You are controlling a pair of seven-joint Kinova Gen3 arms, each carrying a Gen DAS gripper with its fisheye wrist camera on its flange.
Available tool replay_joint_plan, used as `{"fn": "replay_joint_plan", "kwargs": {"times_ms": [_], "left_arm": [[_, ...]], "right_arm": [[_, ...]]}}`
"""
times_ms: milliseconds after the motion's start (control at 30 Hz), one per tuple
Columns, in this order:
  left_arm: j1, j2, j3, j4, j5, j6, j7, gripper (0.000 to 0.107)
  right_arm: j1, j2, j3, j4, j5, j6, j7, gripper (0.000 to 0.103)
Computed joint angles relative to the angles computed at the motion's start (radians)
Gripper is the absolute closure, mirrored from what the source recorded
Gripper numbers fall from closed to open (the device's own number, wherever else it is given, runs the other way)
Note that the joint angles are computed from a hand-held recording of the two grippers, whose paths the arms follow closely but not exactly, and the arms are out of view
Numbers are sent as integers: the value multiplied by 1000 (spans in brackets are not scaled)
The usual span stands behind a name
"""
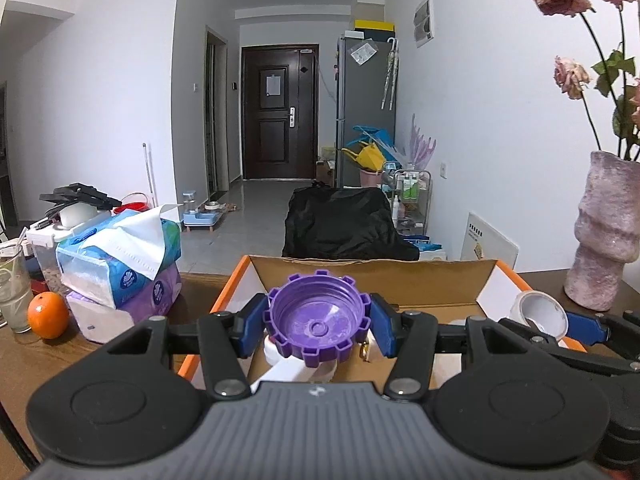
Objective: Organize rigid objects
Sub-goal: 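Carry the purple cap in the left tool and tape roll in the right tool over the box, then open the left tool to drop the purple cap while the right tool drops the tape roll into the box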
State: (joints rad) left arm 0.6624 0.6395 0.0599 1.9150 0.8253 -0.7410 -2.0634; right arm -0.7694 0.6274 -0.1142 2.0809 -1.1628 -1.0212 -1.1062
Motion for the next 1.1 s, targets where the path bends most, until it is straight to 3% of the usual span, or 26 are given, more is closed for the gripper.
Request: {"fn": "replay_joint_plan", "kwargs": {"times_ms": [633,1100], "left_arm": [[-35,80,-28,-185,128,136,-139,52],[-49,114,-42,-261,208,209,-249,52]], "right_arm": [[94,61,34,-150,20,146,72,61],[123,77,59,-215,4,228,156,61]]}}
